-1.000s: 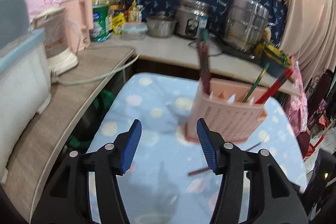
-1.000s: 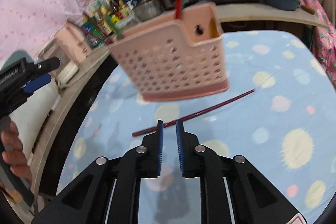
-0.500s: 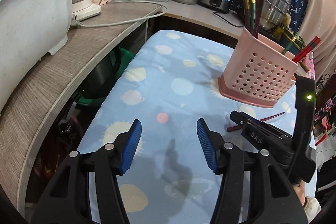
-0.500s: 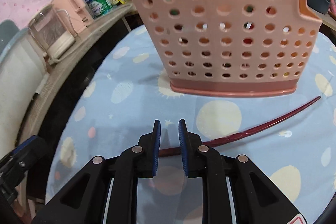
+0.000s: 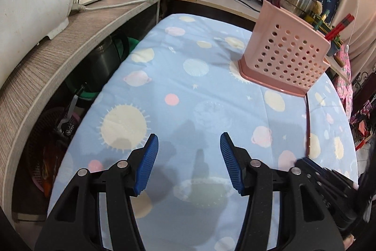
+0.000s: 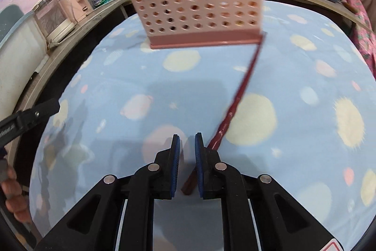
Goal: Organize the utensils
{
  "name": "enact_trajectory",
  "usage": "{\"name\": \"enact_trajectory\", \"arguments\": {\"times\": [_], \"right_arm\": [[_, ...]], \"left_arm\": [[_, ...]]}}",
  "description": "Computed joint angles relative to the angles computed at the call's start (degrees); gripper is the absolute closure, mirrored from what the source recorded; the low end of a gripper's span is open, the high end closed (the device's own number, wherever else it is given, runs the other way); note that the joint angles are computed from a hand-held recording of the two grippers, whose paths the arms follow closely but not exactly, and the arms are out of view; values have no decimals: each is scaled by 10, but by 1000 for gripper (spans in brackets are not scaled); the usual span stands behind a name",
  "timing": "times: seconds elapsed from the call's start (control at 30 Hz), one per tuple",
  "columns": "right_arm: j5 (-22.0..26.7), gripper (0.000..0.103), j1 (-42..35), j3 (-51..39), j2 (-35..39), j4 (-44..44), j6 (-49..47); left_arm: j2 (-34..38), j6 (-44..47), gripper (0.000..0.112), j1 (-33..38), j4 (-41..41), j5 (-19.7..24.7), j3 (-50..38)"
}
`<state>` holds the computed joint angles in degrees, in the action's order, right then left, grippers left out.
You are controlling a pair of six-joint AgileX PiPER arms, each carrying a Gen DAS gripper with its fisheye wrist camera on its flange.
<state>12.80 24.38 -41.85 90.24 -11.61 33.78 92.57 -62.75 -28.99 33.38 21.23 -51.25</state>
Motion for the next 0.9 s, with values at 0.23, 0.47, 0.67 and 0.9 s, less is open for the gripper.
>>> {"name": "enact_trajectory", "arguments": {"times": [0.23,0.47,0.67,0.9], "right_arm": [[27,86,-7,107,-123,-132,147],[33,73,-29,149,-171,-200,227],[8,72,-51,159,-160,-209,227],[27,95,-35,166,-172,-246,264]], "left_arm": [[23,-21,60,-31,8,-1,-5],[38,-12,60,-62,-6,9,-23],[34,-22,59,-84,0,18,-26],[26,-34,57,-107,10,33,-28]]}}
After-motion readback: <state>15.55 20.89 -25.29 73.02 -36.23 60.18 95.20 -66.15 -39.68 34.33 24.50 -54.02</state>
